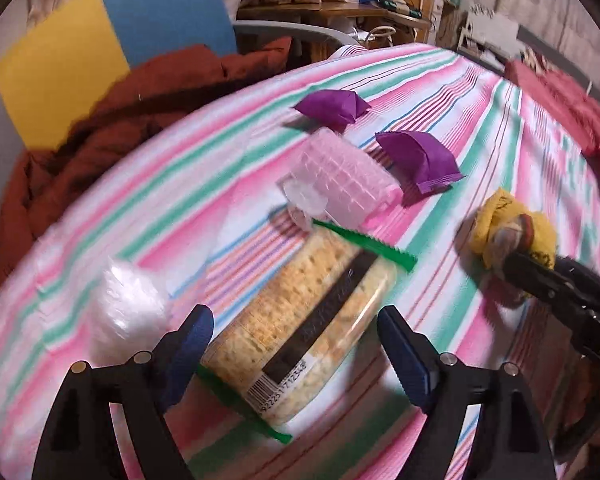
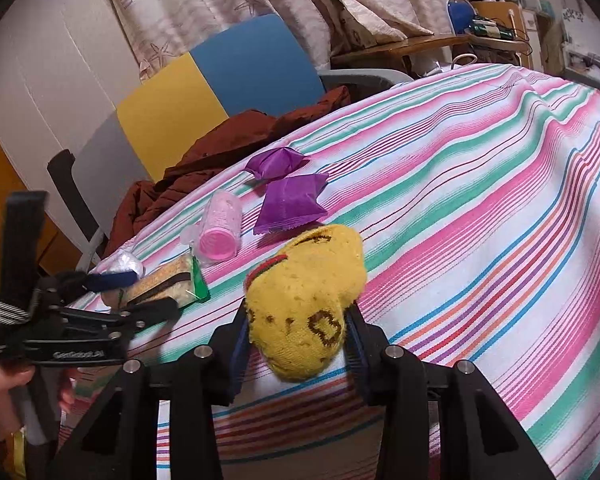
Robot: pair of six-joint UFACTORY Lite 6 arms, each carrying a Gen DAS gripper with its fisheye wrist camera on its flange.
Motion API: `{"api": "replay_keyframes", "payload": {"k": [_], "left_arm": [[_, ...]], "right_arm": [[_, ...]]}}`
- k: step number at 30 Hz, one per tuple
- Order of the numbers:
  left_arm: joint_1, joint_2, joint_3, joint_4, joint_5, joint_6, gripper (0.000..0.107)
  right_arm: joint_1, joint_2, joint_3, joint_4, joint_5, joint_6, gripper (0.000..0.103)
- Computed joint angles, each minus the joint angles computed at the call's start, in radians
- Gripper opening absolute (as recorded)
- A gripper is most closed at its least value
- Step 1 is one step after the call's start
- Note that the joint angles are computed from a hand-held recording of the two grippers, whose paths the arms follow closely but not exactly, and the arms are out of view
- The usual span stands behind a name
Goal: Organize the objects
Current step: 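Grasp the yellow fuzzy sponge with right gripper while left grasps the cracker bar, then lift the cracker bar with left gripper while right lifts the yellow sponge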
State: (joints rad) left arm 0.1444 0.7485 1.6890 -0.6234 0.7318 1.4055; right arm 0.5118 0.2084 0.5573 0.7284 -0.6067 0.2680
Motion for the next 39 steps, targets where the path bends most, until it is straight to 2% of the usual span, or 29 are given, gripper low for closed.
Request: {"api": "replay_keyframes", "payload": {"k": [5, 8, 11, 14, 17, 19, 23, 25, 27, 32, 39], "left_arm": [[0.052, -0.086, -0.135, -0.085, 0.08, 0.162, 0.085], [0.051, -0.138, -0.218, -0.12, 0.018, 0.194, 0.085], [0.044, -0.135, -0.224, -0.152, -0.022, 0.151, 0.085], [0.04, -0.156, -0.272, -0.243, -0.072, 0.201, 0.085], [0.041, -0.191, -0.365, -0.402, -0.15, 0.382, 0.077], [0.053, -0.204, -0.388, -0.434, -0.135, 0.417, 0.069], [0.073, -0.218, -0.419, -0.471, -0.122, 0.464, 0.068], [0.089, -0.241, -0.456, -0.515, -0.12, 0.522, 0.054], [0.093, -0.252, -0.486, -0.57, -0.13, 0.577, 0.049], [0.151, -0.317, -0.585, -0.66, -0.119, 0.704, 0.048], [0.239, -0.362, -0.647, -0.699, -0.081, 0.749, 0.047]], "right_arm": [[-0.002, 0.002, -0.002, -0.017, -0.007, 0.02, 0.042], [0.003, 0.007, 0.002, -0.008, -0.01, 0.015, 0.042], [0.005, 0.008, 0.001, -0.007, -0.012, 0.016, 0.042], [0.005, 0.011, 0.004, -0.002, -0.011, 0.01, 0.042], [0.005, 0.015, 0.008, 0.002, -0.012, 0.004, 0.042], [0.006, 0.016, 0.009, 0.003, -0.013, 0.003, 0.042], [0.008, 0.017, 0.014, 0.02, -0.007, -0.016, 0.042], [0.012, 0.016, 0.017, 0.043, -0.004, -0.04, 0.042], [0.017, 0.017, 0.023, 0.069, -0.001, -0.069, 0.042], [0.034, 0.025, 0.045, 0.147, 0.007, -0.151, 0.042], [0.079, 0.038, 0.091, 0.328, 0.004, -0.34, 0.044]]}}
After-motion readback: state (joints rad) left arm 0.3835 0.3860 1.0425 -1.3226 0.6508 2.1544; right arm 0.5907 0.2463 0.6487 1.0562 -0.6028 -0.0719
